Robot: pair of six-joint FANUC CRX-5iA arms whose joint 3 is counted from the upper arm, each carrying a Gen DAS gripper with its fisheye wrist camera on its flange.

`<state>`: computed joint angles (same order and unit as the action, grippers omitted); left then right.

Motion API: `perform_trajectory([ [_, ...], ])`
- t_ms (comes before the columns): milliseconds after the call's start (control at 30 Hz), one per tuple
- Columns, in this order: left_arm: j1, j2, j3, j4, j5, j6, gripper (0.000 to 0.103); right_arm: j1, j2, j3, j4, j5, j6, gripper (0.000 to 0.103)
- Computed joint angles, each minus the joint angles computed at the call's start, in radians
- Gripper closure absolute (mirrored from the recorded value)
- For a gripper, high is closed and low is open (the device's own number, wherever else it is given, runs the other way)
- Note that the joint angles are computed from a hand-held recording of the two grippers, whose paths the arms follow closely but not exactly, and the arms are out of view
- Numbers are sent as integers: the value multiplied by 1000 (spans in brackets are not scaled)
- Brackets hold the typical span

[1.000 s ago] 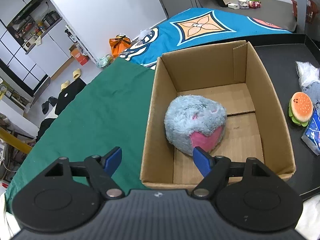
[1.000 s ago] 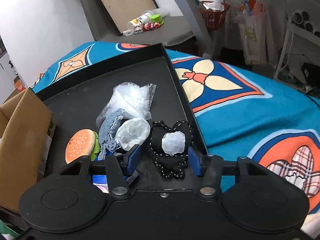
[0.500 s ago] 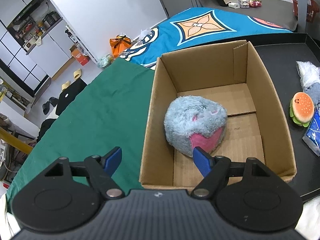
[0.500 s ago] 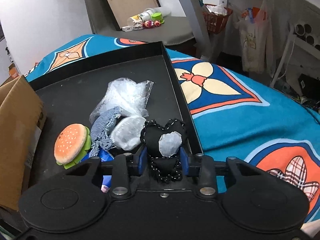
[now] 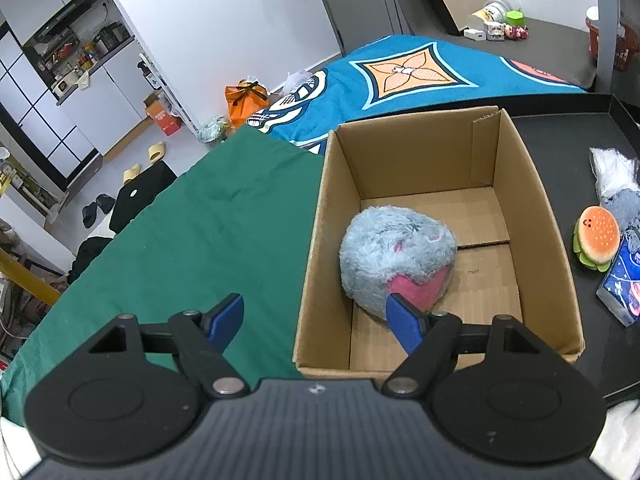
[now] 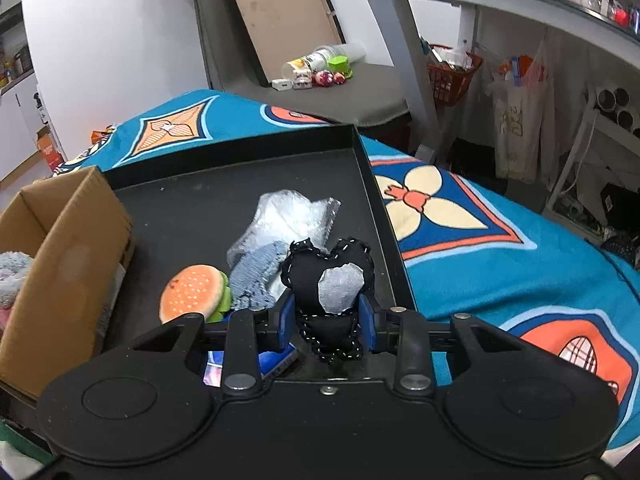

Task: Organize soft objects
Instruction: 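Grasp the black heart-shaped plush with the right gripper and lift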

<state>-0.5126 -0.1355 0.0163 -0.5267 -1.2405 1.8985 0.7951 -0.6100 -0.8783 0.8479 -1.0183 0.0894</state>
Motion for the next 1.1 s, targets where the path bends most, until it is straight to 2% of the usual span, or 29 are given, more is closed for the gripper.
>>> perform_trajectory([
  [567, 78, -49, -56, 86, 57, -17, 26, 107, 31, 73, 35, -42, 45, 70],
  [1100, 139, -58, -84, 154, 86, -45, 29, 122, 113, 134, 139, 80, 90, 70],
])
